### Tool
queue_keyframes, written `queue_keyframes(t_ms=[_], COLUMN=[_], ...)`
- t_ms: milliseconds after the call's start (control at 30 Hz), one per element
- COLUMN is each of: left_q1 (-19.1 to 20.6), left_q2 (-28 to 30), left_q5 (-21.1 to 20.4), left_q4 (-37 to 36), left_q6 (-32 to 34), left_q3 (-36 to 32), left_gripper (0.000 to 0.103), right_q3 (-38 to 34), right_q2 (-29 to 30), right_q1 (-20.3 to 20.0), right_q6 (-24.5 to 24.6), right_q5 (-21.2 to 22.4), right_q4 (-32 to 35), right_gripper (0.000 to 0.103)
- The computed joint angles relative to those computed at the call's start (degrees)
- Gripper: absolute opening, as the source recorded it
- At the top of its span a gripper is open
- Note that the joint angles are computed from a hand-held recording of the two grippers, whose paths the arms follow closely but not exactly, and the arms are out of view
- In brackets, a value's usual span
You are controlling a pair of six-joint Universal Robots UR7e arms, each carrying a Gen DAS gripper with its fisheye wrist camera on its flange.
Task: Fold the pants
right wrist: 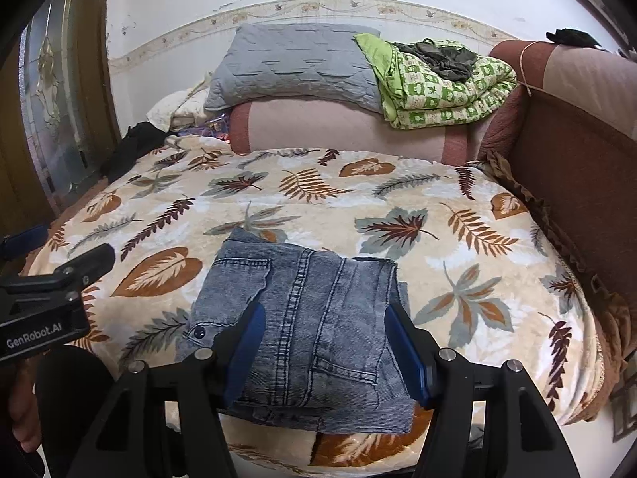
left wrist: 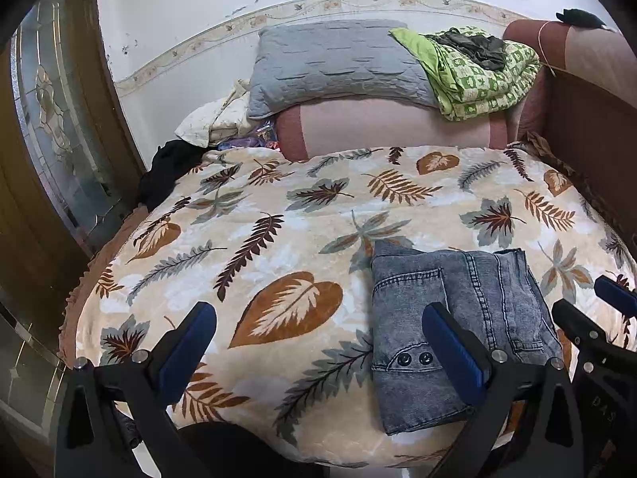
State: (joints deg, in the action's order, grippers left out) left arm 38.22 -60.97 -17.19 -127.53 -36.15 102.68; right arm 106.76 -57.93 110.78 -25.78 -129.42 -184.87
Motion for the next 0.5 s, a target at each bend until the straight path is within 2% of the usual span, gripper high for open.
queue_keyframes(t_ms=[500], left_q1=[-0.7], left_q2=[0.2], left_q5=[0.2], left_q4=[-2.5], left_q6=[2.5], left_q3=[1.1], left_gripper=[0.103], right_q3=[-0.1], right_q2=[0.0], right_q1=[0.3], right_q6=[0.3], right_q5=[-0.8], right_q4=[-0.6], right_gripper=[0.066])
